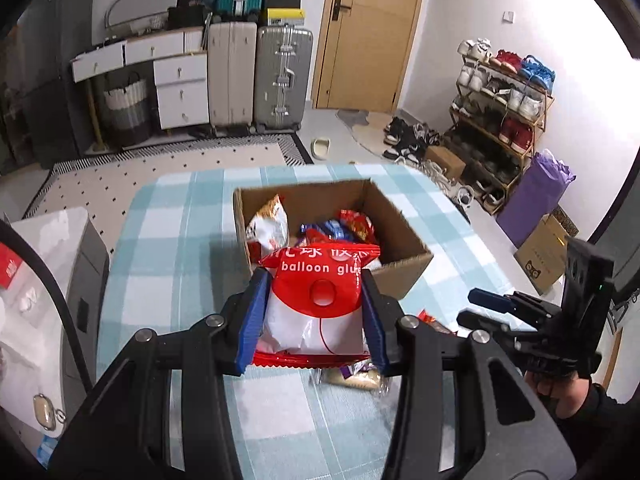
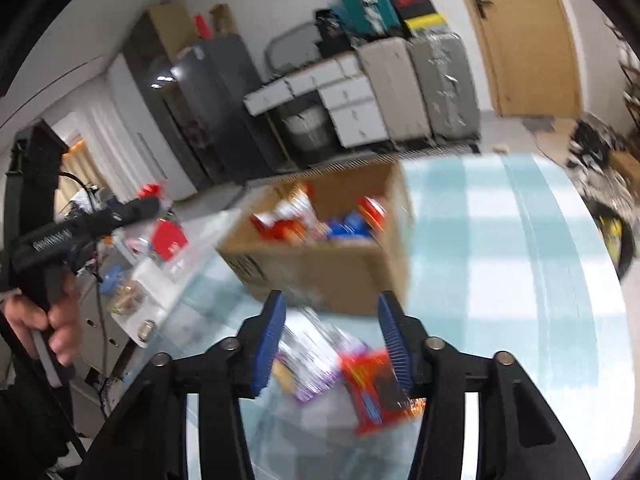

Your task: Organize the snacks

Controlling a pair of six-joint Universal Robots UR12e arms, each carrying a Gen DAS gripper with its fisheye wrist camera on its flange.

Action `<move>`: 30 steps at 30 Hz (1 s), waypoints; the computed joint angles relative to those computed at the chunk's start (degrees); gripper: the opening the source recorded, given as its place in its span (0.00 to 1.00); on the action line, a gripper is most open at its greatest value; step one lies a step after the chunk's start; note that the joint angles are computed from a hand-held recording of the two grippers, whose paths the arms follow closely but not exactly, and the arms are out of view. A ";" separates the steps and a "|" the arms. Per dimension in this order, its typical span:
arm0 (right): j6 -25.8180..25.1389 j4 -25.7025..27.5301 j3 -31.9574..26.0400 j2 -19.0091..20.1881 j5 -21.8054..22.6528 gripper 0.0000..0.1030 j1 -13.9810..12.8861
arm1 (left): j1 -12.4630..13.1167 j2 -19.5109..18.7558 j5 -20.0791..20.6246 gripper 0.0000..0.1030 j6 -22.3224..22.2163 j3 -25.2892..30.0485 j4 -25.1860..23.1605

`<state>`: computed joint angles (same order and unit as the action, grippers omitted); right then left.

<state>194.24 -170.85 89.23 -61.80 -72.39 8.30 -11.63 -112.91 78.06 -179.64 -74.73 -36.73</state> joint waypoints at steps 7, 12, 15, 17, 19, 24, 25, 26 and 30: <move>-6.86 5.51 0.15 1.24 -4.29 0.74 0.86 | -0.17 -0.98 1.29 0.39 -0.29 -0.28 -0.60; -8.56 11.46 -2.63 3.14 -5.10 0.74 1.10 | 0.12 -0.99 2.03 0.39 -0.54 -0.21 -0.67; -8.47 13.50 -3.37 3.88 -4.90 0.71 0.99 | 0.16 -0.81 2.51 0.39 -0.18 -0.47 -0.74; -9.10 14.29 -3.59 4.11 -4.25 0.52 0.89 | 0.23 -0.78 2.52 0.39 -0.05 -0.48 -1.09; -9.81 14.57 -3.65 4.16 -4.66 0.45 1.01 | 0.27 -0.75 2.55 0.39 -0.12 -0.47 -1.24; -8.93 12.22 -2.53 3.64 -2.53 0.41 0.45 | 0.44 -0.92 2.31 0.39 -0.40 -0.34 -0.92; -8.33 11.53 -2.14 3.38 -1.96 0.41 0.27 | 0.46 -0.94 2.30 0.39 -0.24 -0.27 -0.97; -8.17 11.19 -1.91 3.16 -1.49 0.41 0.14 | 0.47 -0.94 2.27 0.39 -0.22 -0.22 -0.99; -6.79 7.81 -0.81 2.22 -0.98 0.41 -0.03 | 0.56 -0.92 1.77 0.39 -0.78 -0.53 -0.61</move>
